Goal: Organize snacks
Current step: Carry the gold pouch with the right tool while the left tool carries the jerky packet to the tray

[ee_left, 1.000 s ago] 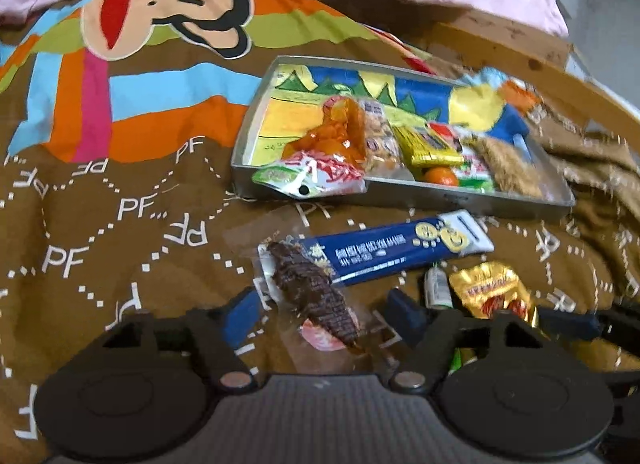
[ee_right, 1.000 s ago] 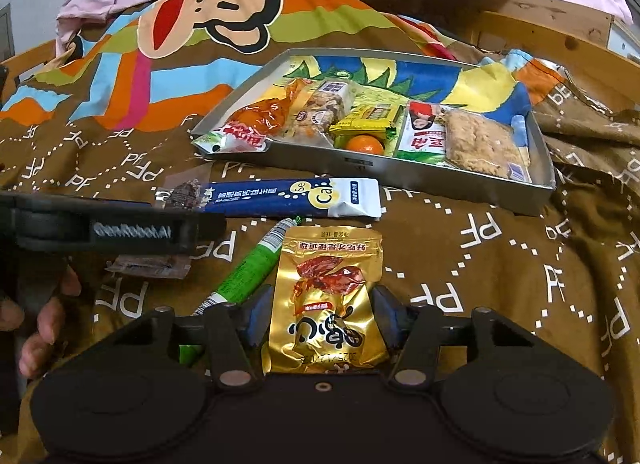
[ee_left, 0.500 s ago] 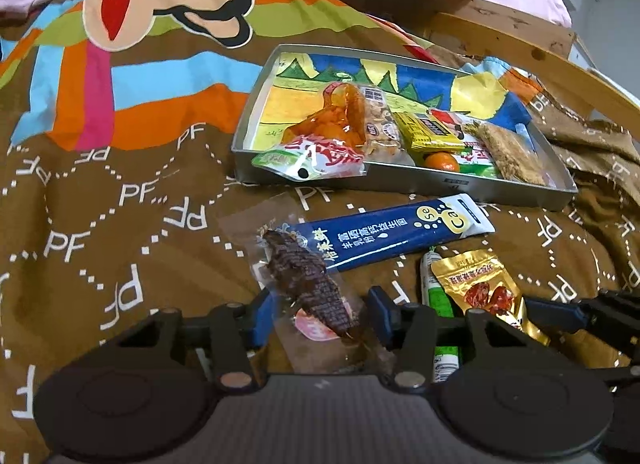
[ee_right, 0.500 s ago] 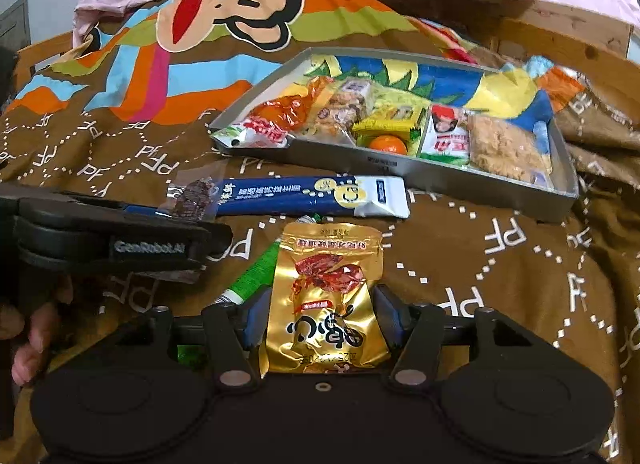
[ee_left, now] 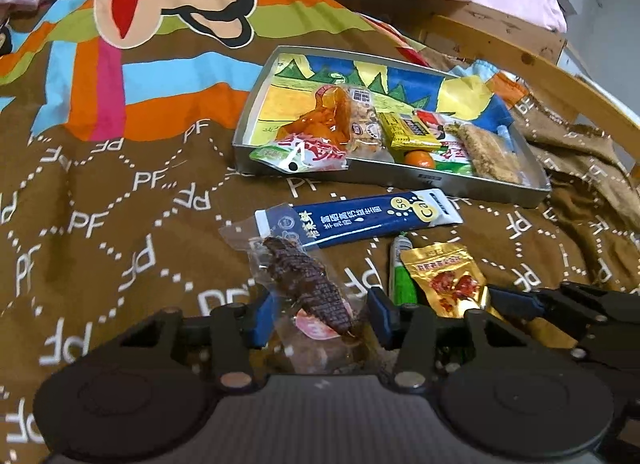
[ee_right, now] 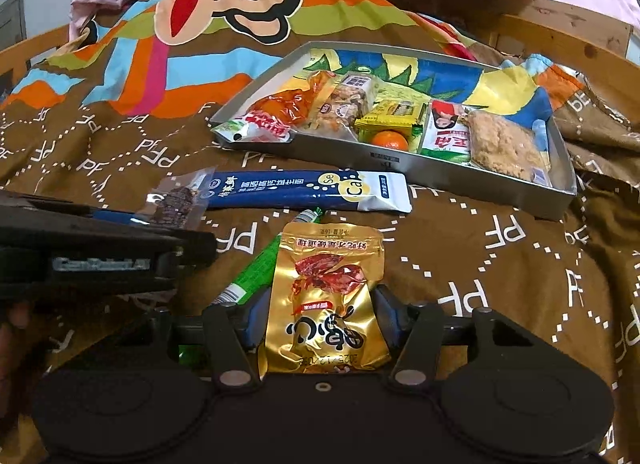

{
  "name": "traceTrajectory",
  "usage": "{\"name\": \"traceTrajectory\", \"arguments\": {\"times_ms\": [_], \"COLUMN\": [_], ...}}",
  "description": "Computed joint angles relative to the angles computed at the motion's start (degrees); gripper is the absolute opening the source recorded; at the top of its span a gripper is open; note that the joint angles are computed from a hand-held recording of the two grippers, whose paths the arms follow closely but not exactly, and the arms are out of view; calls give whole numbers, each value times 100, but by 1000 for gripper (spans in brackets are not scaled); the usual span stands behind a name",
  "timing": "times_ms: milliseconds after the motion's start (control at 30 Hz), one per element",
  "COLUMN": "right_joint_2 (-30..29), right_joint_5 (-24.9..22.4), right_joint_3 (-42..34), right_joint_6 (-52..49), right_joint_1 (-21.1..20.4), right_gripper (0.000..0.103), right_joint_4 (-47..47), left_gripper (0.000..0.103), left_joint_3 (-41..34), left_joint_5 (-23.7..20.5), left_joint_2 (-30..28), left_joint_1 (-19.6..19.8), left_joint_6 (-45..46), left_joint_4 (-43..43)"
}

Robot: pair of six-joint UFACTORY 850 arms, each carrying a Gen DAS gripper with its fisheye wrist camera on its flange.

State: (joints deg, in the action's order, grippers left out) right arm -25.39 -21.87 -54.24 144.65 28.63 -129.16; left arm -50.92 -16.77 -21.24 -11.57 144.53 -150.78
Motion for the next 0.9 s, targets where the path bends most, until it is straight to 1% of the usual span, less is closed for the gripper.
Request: {"name": "traceTrajectory", "arguments": {"times_ms": [33, 133, 233, 300, 400, 500, 533, 667, 800, 833, 900], "right_joint_2": [16, 98, 202, 276, 395, 532, 566, 688, 708, 702, 689], "right_joint_5": [5, -3, -63, -141, -270, -408, -449, -614, -706, -741, -835], "right_joint_3": [13, 99, 182, 253, 366, 476, 506, 606, 628, 624, 629], "right_joint_6": [47, 467, 433, 404, 466, 584, 622, 791, 967, 995, 1049], "right_joint_1": [-2, -13, 34, 69, 105, 124, 129, 115, 63, 54, 42], "right_gripper": [56, 56, 56, 56, 56, 56, 56, 56, 56, 56, 56], "right_joint_4": [-33, -427, -437, -465, -587, -719, -751, -845, -913, -922, -953], "left_gripper": [52, 51, 51, 51, 51, 51, 51, 51, 51, 51, 51], "left_joint_3": [47, 138, 196, 267, 389, 467, 495, 596, 640, 656, 688], "left_joint_5": [-31, -111, -54, -34, -120, -297, -342, -476, -715, -762, -813], "left_joint_2": [50, 146, 222, 303, 449, 557, 586, 658, 647, 654, 668], "left_joint_1": [27, 144, 188, 182, 172, 216, 223, 188, 195, 192, 141], "left_joint_6": [-193, -1179, -1919, -1987, -1900, -2223, -2236, -1540, -1220, -1069, -461], "left_joint_4": [170, 1067, 1669, 1695, 1569, 1763, 1723, 982, 542, 344, -332]}}
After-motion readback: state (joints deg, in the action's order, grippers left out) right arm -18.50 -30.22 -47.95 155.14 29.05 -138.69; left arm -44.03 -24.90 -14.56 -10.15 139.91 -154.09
